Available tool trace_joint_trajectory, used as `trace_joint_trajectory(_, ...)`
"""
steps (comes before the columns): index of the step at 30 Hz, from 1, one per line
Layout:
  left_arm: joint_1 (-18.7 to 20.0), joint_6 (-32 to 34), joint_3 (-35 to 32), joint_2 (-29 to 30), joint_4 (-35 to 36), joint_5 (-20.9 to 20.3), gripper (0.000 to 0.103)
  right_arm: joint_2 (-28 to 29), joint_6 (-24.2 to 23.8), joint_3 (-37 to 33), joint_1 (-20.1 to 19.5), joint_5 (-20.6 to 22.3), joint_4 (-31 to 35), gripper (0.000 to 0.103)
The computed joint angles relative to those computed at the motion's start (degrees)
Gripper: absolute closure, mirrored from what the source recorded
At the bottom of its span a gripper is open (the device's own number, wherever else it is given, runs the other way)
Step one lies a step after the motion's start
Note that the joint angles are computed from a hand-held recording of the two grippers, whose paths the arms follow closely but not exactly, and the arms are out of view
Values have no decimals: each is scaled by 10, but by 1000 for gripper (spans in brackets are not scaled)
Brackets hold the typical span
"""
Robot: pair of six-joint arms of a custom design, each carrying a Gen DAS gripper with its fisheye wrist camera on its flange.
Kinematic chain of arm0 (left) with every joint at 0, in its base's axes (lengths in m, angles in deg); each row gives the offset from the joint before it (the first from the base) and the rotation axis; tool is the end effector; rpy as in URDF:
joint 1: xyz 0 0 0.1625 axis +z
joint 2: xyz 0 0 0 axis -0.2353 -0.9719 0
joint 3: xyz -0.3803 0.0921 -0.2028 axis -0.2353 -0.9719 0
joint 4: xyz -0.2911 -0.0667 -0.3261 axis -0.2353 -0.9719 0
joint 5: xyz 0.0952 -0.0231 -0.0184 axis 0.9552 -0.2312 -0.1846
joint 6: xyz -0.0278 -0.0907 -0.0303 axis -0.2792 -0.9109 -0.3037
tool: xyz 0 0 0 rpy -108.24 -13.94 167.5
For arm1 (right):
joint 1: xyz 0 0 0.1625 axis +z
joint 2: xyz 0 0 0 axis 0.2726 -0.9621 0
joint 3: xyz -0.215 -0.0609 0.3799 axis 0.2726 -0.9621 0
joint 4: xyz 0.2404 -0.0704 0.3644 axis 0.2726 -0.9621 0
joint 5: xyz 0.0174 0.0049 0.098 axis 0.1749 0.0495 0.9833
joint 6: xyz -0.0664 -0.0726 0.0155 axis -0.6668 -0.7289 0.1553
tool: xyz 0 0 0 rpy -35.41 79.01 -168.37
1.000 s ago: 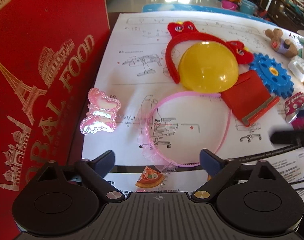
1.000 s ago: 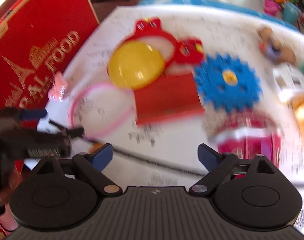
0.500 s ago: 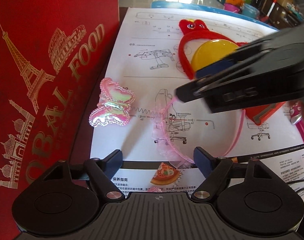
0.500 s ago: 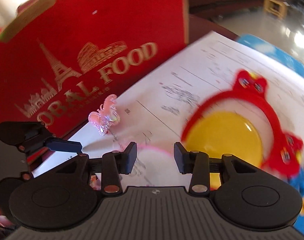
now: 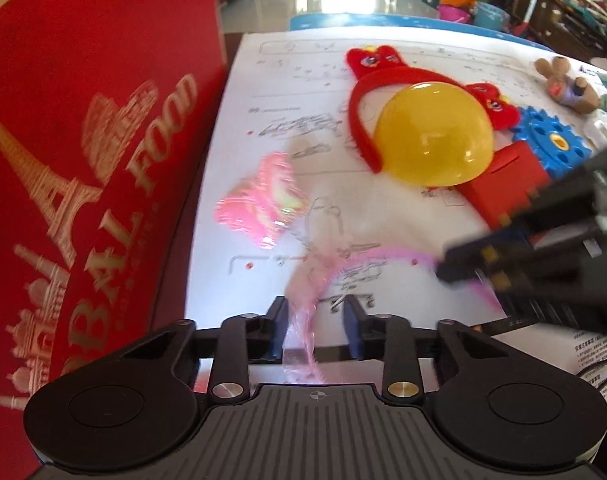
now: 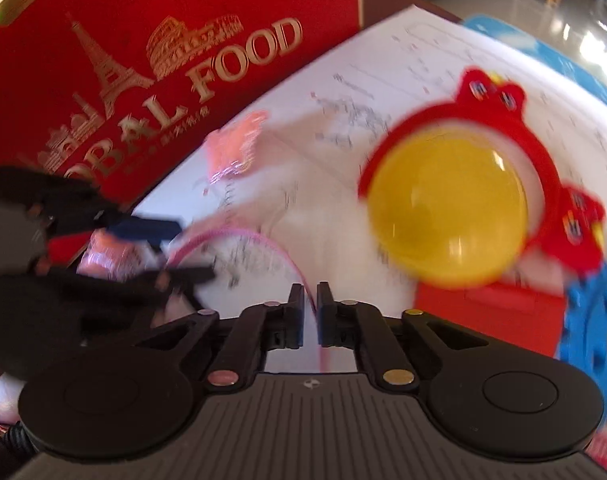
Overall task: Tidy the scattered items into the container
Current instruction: 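Move the right tool to the pink headband and open its fingers, then close the right tool on the pink headband band and lift it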
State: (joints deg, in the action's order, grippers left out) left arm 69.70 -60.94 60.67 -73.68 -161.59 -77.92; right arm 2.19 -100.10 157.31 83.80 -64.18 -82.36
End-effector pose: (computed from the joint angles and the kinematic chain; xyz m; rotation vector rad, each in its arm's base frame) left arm -0.2638 -0.7210 0.1468 1.2718 2.2902 -0.1705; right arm 0.1932 -0.6659 0.2292 0.3007 -2.5058 0.5111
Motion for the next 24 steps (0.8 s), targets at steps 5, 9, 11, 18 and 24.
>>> trace_joint_trajectory(5, -7, 41, 4, 13, -19, -32, 64, -42, 77, 62, 4, 15, -11, 96)
trace_joint_trajectory(9, -20, 77, 9, 22, -20, -47, 60, -62, 118, 99, 13, -9, -38, 93)
trace_joint_trajectory(11, -26, 84, 18, 18, -27, -40, 50, -72, 138, 112, 10, -11, -50, 94)
trace_joint_trajectory(18, -28, 71, 49, -29, -37, -23, 23, -80, 145, 131, 8, -22, -85, 96)
trace_joint_trajectory(24, -24, -12, 51, -65, 23, 5, 21, -76, 134, 137, 13, -31, -110, 96)
